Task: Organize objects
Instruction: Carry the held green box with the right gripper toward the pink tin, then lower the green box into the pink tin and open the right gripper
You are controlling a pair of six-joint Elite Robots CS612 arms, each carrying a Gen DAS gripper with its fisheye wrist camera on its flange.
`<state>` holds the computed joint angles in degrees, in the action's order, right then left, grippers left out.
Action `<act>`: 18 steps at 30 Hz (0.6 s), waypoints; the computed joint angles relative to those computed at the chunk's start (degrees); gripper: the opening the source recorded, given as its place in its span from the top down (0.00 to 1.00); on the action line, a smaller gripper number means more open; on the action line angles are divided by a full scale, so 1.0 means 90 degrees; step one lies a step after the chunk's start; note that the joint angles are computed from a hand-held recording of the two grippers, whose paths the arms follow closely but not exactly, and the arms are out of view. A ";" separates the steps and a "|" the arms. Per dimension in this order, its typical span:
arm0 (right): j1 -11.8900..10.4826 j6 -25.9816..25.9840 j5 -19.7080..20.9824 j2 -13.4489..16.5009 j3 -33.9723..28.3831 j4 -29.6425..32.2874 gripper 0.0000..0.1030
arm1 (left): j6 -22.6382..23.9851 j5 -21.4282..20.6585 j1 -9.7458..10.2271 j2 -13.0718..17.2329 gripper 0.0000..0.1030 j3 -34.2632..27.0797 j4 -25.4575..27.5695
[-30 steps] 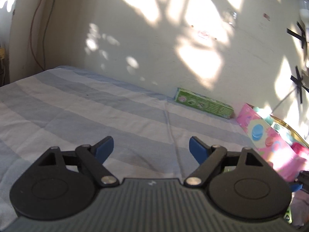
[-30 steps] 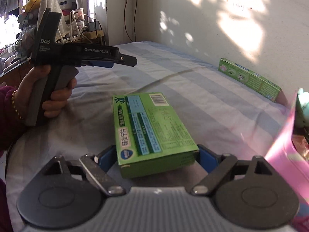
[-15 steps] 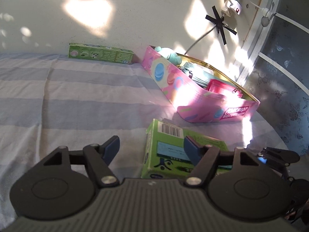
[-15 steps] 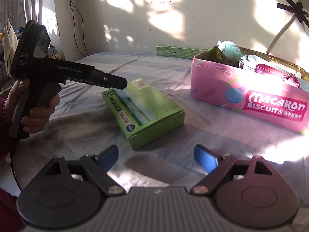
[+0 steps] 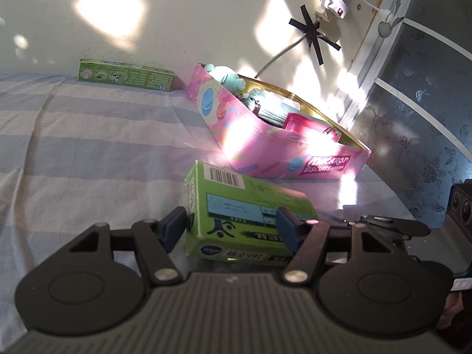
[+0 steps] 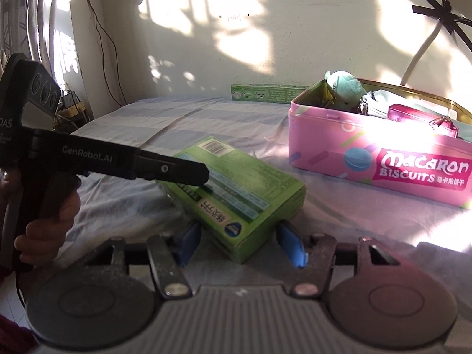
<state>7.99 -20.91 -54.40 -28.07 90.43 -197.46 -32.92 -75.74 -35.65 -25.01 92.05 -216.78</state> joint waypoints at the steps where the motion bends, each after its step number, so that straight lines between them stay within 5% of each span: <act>1: -0.0048 0.0107 0.0122 -0.0005 0.0020 -0.0163 0.45 | 0.0076 0.0039 -0.0021 -0.0017 0.34 0.0001 -0.0140; 8: -0.0166 0.0599 0.0053 0.0026 -0.0206 -0.1151 0.45 | 0.0807 0.0259 -0.0058 -0.0036 0.34 -0.0606 -0.0318; 12: -0.0190 0.0673 -0.0286 0.0164 -0.0637 -0.1286 0.45 | 0.1217 0.0234 -0.0010 0.0116 0.34 -0.1280 0.0087; 18: -0.0196 0.0785 -0.0806 0.0567 -0.1588 -0.0880 0.45 | 0.1179 0.0219 0.0113 0.0465 0.34 -0.2276 0.1166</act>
